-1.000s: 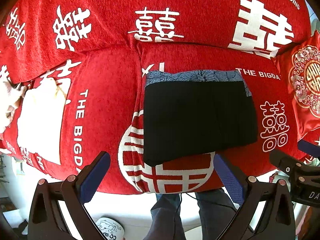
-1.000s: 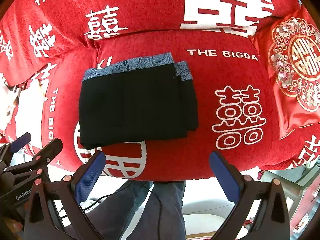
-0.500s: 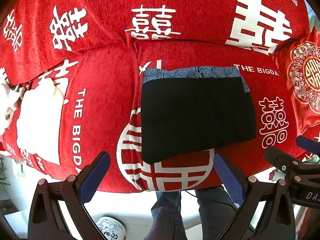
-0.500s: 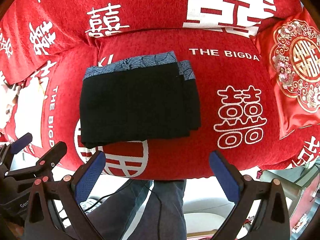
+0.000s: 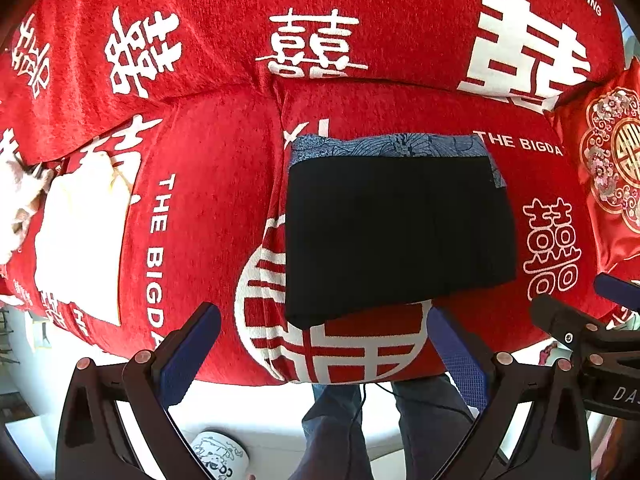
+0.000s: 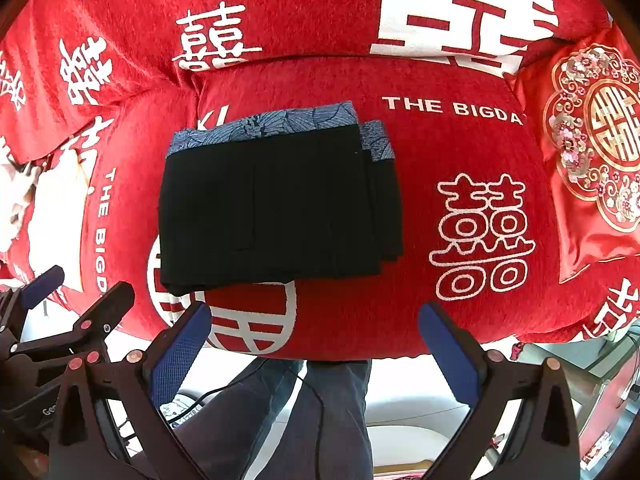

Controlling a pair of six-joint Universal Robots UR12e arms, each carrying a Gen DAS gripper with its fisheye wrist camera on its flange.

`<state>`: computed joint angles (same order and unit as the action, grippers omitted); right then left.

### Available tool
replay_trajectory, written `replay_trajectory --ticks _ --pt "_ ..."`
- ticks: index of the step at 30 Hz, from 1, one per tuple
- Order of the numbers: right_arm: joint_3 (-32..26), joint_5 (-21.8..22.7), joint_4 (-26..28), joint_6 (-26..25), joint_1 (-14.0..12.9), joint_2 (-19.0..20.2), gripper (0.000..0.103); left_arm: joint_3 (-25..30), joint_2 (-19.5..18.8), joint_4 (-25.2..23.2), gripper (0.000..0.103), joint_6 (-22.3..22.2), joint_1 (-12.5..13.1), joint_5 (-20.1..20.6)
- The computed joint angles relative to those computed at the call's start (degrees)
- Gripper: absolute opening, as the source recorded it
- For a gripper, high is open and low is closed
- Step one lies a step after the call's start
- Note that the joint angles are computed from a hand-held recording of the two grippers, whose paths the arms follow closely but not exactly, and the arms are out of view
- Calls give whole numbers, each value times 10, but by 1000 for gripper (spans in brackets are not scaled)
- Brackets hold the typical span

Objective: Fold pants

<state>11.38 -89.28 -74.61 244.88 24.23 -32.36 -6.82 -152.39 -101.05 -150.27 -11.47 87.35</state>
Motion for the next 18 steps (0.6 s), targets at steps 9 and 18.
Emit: replay_trajectory --ticks 9,18 --pt "6 2 -4 2 0 -2 103 -13 6 0 103 2 -1 10" --pt "24 0 -13 6 1 -12 103 -34 16 10 103 4 -2 12"
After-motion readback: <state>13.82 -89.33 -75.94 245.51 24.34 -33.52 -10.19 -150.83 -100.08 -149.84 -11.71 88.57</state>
